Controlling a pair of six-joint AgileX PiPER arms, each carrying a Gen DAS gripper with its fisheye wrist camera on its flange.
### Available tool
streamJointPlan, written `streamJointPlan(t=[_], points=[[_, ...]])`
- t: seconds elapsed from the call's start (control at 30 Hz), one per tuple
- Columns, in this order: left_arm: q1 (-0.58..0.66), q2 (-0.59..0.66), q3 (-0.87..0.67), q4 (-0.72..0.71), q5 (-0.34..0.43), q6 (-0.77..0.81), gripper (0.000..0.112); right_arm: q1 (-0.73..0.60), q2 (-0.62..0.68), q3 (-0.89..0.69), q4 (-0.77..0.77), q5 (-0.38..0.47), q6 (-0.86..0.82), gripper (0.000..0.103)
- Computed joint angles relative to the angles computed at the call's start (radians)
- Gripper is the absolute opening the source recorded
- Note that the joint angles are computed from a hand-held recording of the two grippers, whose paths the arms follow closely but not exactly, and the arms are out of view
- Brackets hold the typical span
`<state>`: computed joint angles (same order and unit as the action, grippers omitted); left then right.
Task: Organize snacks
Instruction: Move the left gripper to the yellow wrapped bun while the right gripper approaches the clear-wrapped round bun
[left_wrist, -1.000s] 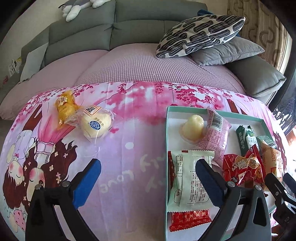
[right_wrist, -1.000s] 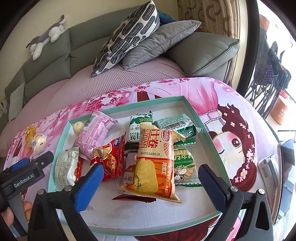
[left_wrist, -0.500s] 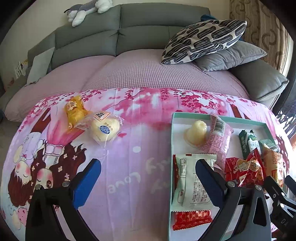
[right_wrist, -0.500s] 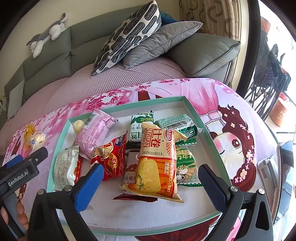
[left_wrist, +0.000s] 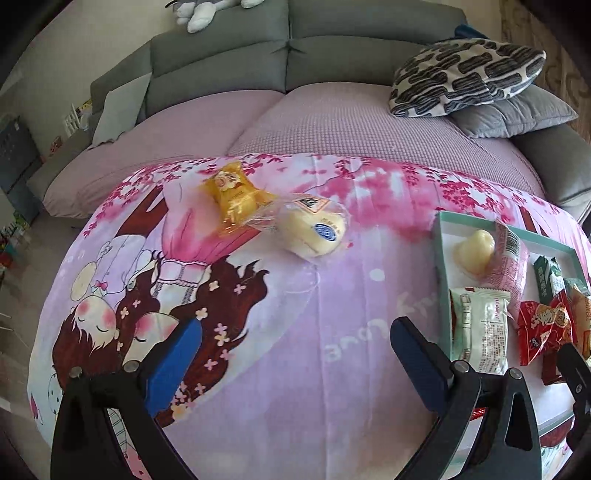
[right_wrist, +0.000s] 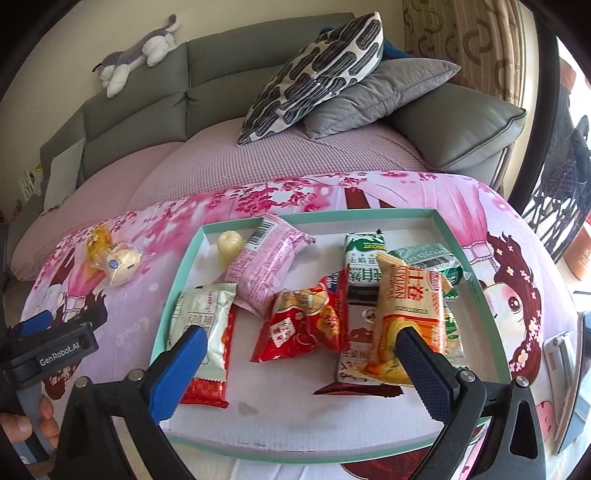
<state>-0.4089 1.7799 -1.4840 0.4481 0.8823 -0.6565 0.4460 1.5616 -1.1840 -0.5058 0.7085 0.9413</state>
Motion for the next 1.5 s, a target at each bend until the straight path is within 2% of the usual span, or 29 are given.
streamJointPlan(t=[0.37,0.67,0.8,0.97,1.1,1.23,1.37,1.5], points=[[0.175,-0.095,0.116,-0.015,-0.067,-0.01,0.102,0.127,0.096,-0.123,-0.01,0.025,0.003,0.103],[0.319,-0.134,0.17,-0.155,-0.16,0.123,0.102,0.211,0.21,-0.251,0.022,0.028,-0.032,0.103],[0.366,-0.146,0.189,-0.158,-0.193,0.143,0.102,0.244,0.261,-0.312,0.028,0.038,-0.036,0.103],[0.426,-0.164,0.217,-0.182,-0.26,0.198,0.102,0.279,0.331,-0.399,0.033,0.062,-0.037,0.103],[0.455,-0.179,0.251,-0.148,-0.327,0.208,0.102,0.301,0.382,-0.465,0.048,0.073,-0.044,0.103],[0.496,-0.155,0.231,-0.242,-0.319,0.317,0.102,0.318,0.427,-0.527,0.063,0.088,-0.072,0.103],[0.51,-0.121,0.202,-0.26,-0.31,0.348,0.102,0.321,0.465,-0.587,0.066,0.102,-0.096,0.103],[0.525,-0.049,0.091,-0.354,-0.256,0.432,0.102,0.3,0.512,-0.68,0.09,0.119,-0.137,0.103]])
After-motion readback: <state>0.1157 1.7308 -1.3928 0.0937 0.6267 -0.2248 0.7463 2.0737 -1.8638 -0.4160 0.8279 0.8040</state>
